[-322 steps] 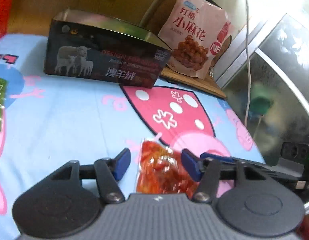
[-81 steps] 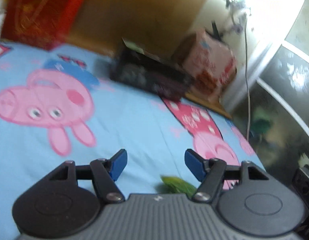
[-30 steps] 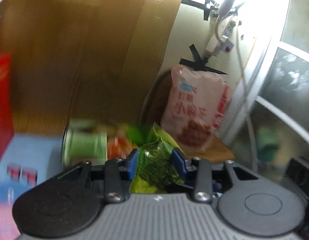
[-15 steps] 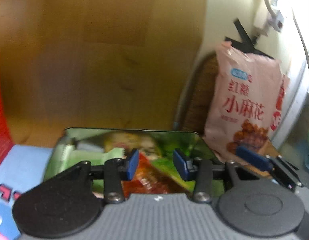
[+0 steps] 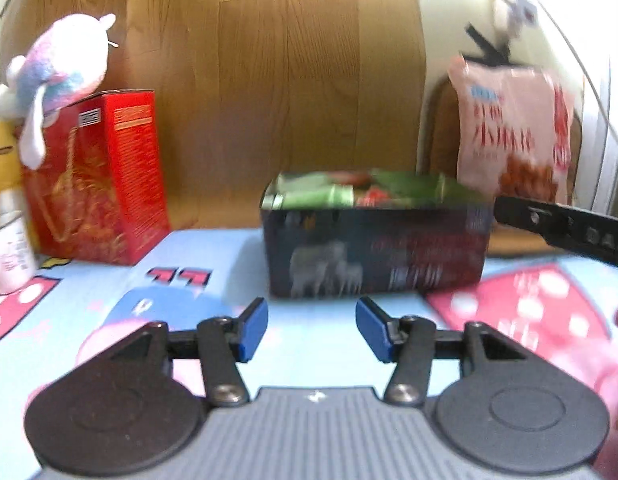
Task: Organize snacks
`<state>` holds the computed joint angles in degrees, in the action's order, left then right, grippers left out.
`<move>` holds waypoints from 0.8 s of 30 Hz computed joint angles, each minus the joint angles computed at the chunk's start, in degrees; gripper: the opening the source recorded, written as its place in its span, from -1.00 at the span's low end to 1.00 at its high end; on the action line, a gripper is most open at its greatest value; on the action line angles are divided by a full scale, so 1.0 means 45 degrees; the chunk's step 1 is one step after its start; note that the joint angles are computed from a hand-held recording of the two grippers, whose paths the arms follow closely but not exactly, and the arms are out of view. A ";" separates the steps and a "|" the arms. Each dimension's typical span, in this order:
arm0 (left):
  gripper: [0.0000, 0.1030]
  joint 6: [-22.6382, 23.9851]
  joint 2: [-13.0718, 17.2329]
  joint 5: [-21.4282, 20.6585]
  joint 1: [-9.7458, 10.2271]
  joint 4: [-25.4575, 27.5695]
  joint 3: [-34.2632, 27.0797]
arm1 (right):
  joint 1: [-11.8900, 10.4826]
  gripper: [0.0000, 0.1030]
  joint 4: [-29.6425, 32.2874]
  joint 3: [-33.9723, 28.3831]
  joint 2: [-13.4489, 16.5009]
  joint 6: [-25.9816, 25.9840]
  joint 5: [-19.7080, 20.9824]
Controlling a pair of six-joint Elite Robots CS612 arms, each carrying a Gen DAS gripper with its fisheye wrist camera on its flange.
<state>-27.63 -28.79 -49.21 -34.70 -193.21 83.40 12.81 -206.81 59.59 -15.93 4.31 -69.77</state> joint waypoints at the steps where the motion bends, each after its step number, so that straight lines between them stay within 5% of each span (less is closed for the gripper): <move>1: 0.03 -0.0060 -0.0050 0.0272 -0.0095 0.0242 0.0138 | -0.0001 0.41 0.0045 0.0574 -0.0247 -0.0107 0.0145; 7: 0.14 -0.0698 -0.0292 0.1011 -0.0454 0.0761 0.0816 | 0.0137 0.71 -0.0552 0.2664 -0.0995 -0.0160 0.0093; 12: 0.17 -0.1230 -0.0451 0.1112 -0.0593 0.1151 0.1188 | 0.0265 0.88 -0.2445 0.3238 -0.0976 0.1354 -0.0971; 24: 0.27 -0.1573 -0.0364 0.2508 -0.0843 0.1450 0.1173 | -0.0366 0.89 -0.2044 0.3028 -0.0707 0.5900 0.0969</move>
<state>-34.71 -30.42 -37.92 -38.50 -186.68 88.67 11.16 -216.00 73.22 -19.11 30.86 -65.41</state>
